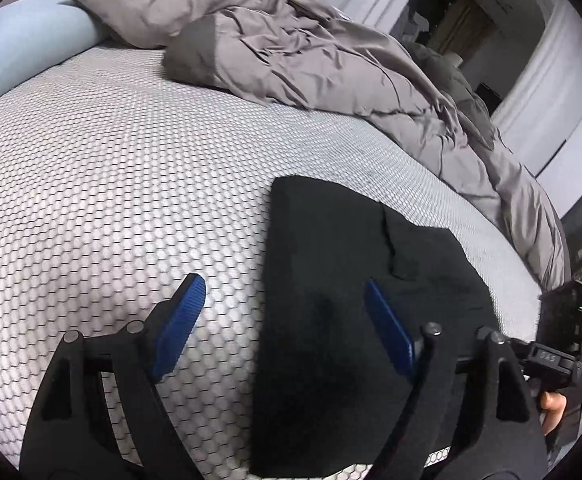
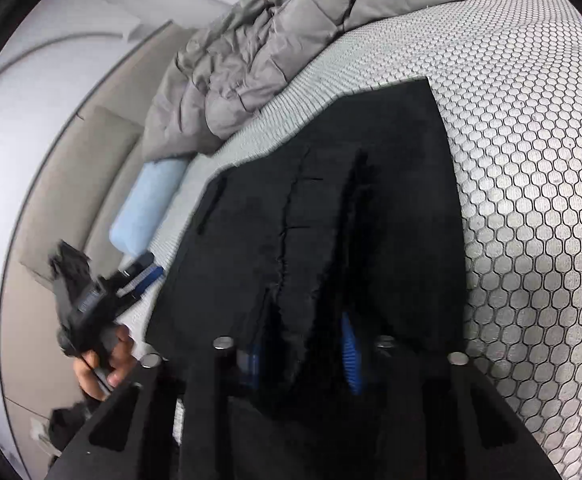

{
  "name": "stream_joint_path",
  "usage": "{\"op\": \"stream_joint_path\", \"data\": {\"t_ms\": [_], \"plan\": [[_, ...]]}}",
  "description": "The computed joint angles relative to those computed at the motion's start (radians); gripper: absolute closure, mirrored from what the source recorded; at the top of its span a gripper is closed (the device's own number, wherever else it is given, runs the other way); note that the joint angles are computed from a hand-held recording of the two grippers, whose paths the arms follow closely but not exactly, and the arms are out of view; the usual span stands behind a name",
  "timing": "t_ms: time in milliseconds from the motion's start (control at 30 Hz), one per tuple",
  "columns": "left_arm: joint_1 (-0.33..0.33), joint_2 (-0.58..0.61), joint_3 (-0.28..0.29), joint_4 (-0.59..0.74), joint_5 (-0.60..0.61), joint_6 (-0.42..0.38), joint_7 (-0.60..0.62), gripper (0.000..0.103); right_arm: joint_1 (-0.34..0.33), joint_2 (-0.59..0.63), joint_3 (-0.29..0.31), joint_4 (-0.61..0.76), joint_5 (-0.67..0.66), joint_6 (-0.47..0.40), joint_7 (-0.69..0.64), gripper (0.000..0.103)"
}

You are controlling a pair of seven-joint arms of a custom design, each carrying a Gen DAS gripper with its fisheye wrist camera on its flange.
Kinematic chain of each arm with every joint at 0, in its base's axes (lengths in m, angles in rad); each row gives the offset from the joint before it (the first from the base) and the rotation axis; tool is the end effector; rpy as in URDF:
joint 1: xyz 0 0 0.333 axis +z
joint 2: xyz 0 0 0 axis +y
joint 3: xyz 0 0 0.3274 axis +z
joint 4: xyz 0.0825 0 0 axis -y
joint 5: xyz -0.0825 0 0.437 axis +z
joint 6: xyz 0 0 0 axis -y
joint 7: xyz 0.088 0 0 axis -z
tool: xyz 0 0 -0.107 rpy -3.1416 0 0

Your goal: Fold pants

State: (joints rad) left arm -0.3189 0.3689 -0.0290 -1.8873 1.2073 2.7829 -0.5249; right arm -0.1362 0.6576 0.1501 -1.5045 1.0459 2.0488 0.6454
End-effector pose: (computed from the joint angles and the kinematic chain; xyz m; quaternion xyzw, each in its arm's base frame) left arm 0.6416 -0.2759 0.3258 -0.8345 0.3872 -0.3343 0.2047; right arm 0.7658 0.0390 0.2816 -0.7170 0.5119 0.2005 0.4286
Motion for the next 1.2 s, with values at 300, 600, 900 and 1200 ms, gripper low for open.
{"op": "stream_joint_path", "data": {"t_ms": [300,600,900,1200], "plan": [[0.032,-0.05,-0.041,-0.049,-0.046,0.014,0.096,0.023,0.03,-0.235,-0.086,-0.266,0.002,0.109,-0.144,0.085],[0.033,0.057,-0.047,-0.009,-0.305,0.144,0.348,0.034,0.034,-0.207,-0.086,-0.271,-0.055,0.238,-0.111,0.034],[-0.051,0.011,-0.037,-0.036,-0.435,0.095,0.526,0.05,0.078,-0.235,-0.057,-0.298,-0.053,0.482,-0.148,0.061],[-0.104,0.067,-0.053,0.125,-0.181,0.0,0.557,0.044,0.155,-0.326,-0.018,-0.388,0.114,0.467,-0.409,0.056]]}}
